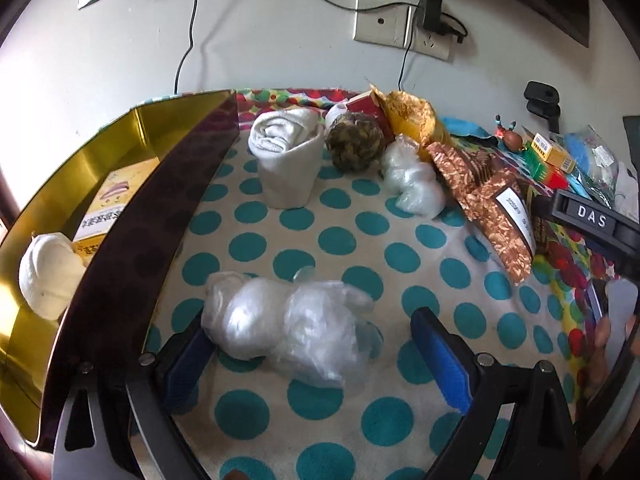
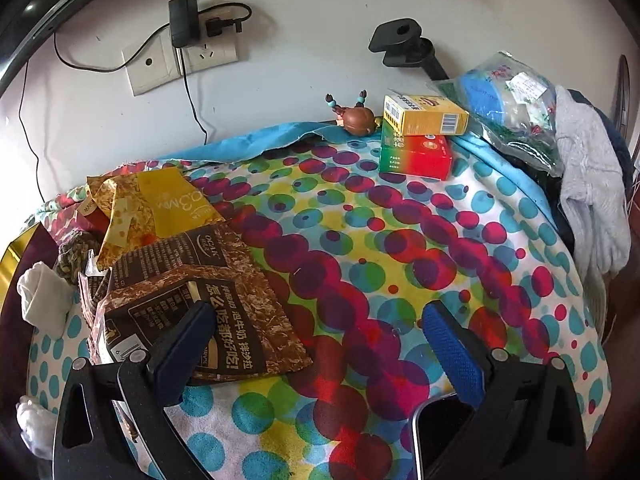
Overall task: Organize objects
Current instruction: 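Lower the yellow medicine box into the gold tray and open the right tool, then grasp the clear plastic bundle with the left tool while the right tool reaches the snack bag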
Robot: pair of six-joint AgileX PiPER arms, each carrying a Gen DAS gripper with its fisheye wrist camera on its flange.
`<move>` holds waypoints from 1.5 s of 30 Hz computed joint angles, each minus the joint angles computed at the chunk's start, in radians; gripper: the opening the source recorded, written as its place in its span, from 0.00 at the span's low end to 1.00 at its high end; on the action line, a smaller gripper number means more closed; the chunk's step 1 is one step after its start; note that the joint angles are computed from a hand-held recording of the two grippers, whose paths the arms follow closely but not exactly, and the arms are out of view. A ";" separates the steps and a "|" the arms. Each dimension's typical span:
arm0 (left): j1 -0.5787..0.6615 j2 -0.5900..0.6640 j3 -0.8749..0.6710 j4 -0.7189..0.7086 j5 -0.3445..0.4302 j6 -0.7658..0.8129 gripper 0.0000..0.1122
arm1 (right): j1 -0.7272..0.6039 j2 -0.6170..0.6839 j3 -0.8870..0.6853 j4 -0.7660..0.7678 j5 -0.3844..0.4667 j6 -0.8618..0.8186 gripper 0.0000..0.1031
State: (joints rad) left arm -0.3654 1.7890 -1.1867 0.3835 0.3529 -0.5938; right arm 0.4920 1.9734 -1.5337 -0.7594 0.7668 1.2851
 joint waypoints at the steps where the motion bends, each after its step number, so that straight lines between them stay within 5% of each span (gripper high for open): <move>1: -0.001 0.005 -0.009 0.000 0.011 -0.001 0.87 | -0.001 0.002 -0.004 0.006 -0.001 -0.008 1.00; 3: -0.007 0.005 -0.013 0.043 0.020 -0.047 0.79 | -0.008 0.008 -0.012 0.030 -0.007 -0.035 1.00; 5: -0.013 -0.003 -0.006 0.144 0.028 -0.145 0.42 | -0.008 0.007 -0.010 0.026 -0.005 -0.028 1.00; 8: 0.003 -0.038 0.029 0.096 -0.013 -0.125 0.41 | -0.006 0.007 -0.010 0.020 -0.004 -0.023 1.00; 13: -0.047 -0.154 0.092 0.315 -0.014 -0.297 0.40 | -0.003 0.008 -0.010 0.010 0.001 -0.019 1.00; 26: -0.040 -0.261 0.231 0.330 -0.027 -0.344 0.40 | 0.014 0.023 -0.039 0.000 0.025 -0.051 1.00; 31: -0.067 -0.263 0.255 0.303 -0.035 -0.340 0.40 | -0.022 0.057 -0.095 0.180 0.008 -0.250 0.99; 37: -0.094 -0.279 0.287 0.307 -0.045 -0.346 0.40 | 0.027 -0.004 -0.003 0.019 -0.069 -0.142 0.99; 41: -0.073 -0.297 0.294 0.243 -0.061 -0.285 0.40 | 0.101 0.093 -0.157 -0.124 0.096 -0.188 1.00; 45: -0.054 -0.314 0.289 0.205 -0.065 -0.241 0.40 | 0.086 0.167 -0.323 -0.002 0.095 -0.466 0.99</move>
